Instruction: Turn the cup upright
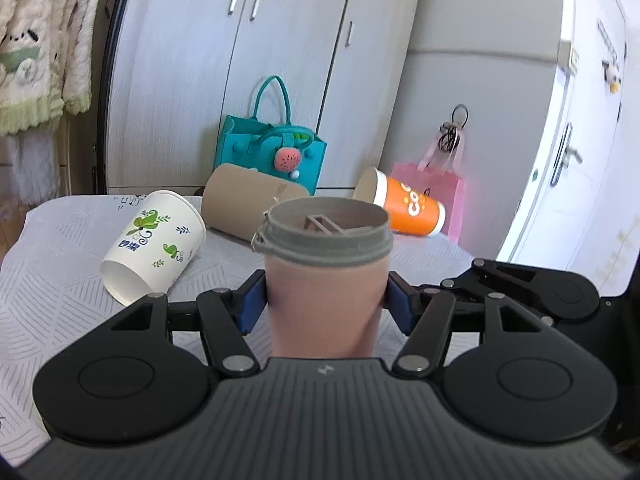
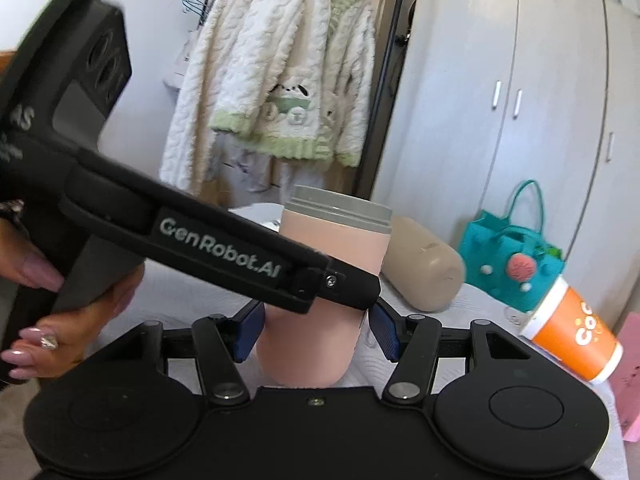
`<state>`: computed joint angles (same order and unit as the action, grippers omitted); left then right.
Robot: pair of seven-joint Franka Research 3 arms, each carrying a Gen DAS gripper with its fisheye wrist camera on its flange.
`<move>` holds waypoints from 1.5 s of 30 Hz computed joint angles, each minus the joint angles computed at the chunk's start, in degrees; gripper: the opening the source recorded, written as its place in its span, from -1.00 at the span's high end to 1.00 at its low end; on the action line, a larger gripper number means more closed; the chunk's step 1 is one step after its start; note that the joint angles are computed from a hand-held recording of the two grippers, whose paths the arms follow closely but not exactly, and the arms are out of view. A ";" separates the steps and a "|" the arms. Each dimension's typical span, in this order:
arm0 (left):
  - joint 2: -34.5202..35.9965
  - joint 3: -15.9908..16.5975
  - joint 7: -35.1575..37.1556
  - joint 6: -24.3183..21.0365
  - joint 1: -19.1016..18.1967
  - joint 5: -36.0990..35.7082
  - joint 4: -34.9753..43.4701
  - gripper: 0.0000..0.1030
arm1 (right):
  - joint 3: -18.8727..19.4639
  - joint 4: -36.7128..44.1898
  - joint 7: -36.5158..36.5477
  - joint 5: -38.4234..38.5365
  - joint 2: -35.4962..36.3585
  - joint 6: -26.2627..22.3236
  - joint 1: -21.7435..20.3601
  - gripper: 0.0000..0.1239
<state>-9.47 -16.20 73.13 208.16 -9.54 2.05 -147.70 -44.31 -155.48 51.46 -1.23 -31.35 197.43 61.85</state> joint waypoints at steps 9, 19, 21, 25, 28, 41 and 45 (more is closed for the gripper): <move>0.15 -1.46 5.83 1.47 -0.58 -3.28 -0.70 -0.20 | -2.16 -1.97 4.76 -2.54 -0.15 3.43 0.12 -0.01; -1.19 7.60 -15.97 -0.61 -2.89 18.63 -0.63 -0.60 | 0.27 -3.87 11.12 -7.83 2.19 7.40 -4.35 -0.01; -1.95 5.96 -15.12 -0.94 -1.66 17.62 -1.34 -0.61 | 0.58 -4.06 12.64 -9.07 1.98 7.00 -5.16 -0.02; -3.34 4.33 -14.82 1.10 -0.77 14.99 -3.79 -0.63 | 2.98 -5.17 15.44 -10.39 2.60 8.77 -8.35 -0.12; -5.07 2.56 -13.98 0.21 0.13 11.68 -5.21 -0.64 | 4.90 -5.62 17.86 -11.06 2.98 9.73 -10.72 -0.19; -19.81 -12.69 -11.41 -8.45 11.11 -4.37 -10.92 -0.93 | 28.20 -10.08 19.38 -2.75 -6.41 1.52 -34.08 -0.63; -24.54 -13.82 -13.90 -12.10 11.95 -2.17 -11.91 -1.00 | 27.63 -11.56 19.36 1.26 -12.34 -3.08 -32.95 -0.66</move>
<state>-34.02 -30.02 59.23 196.06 2.40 -0.12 -159.61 -16.68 -167.04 70.82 0.03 -43.69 194.36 28.90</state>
